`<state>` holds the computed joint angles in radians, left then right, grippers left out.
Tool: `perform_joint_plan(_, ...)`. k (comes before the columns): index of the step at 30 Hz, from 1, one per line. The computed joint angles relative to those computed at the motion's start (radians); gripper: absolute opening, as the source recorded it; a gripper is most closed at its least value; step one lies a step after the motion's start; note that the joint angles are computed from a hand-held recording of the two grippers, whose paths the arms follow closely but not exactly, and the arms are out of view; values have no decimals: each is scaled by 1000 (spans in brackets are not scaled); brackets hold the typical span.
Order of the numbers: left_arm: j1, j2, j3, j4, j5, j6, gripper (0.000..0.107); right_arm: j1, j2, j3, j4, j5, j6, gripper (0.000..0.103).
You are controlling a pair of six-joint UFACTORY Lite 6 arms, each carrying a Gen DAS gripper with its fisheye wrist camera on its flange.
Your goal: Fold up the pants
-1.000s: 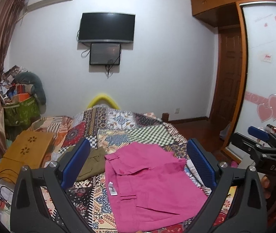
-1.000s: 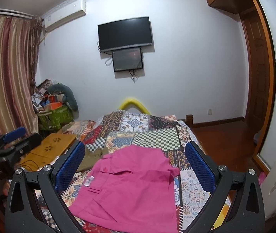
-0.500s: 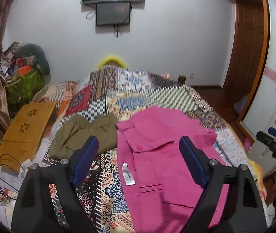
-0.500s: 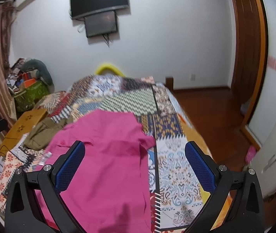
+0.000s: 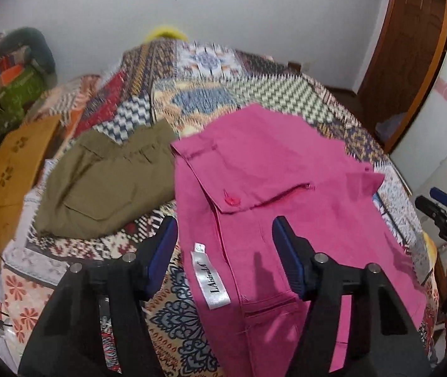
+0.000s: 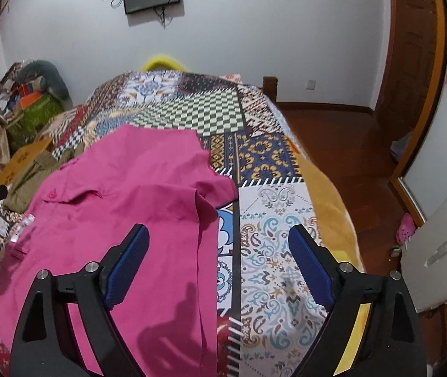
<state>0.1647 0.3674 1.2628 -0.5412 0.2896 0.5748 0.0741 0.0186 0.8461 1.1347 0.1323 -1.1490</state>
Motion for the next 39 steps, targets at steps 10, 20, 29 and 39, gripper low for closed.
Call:
perform_joint_plan(10, -5, 183, 122, -61, 73, 87, 46, 21, 230, 160, 26, 77, -42, 63)
perform_joint_plan(20, 16, 316, 245, -102, 156, 103, 38, 33, 418, 325, -120, 130, 83, 53)
perform_joint_plan(29, 32, 367, 304, -226, 209, 203, 22, 15, 530, 438, -177, 225, 136, 33)
perform_joint_plan(39, 20, 313, 241, -220, 107, 228, 3, 45, 485, 375, -3, 181, -64, 7)
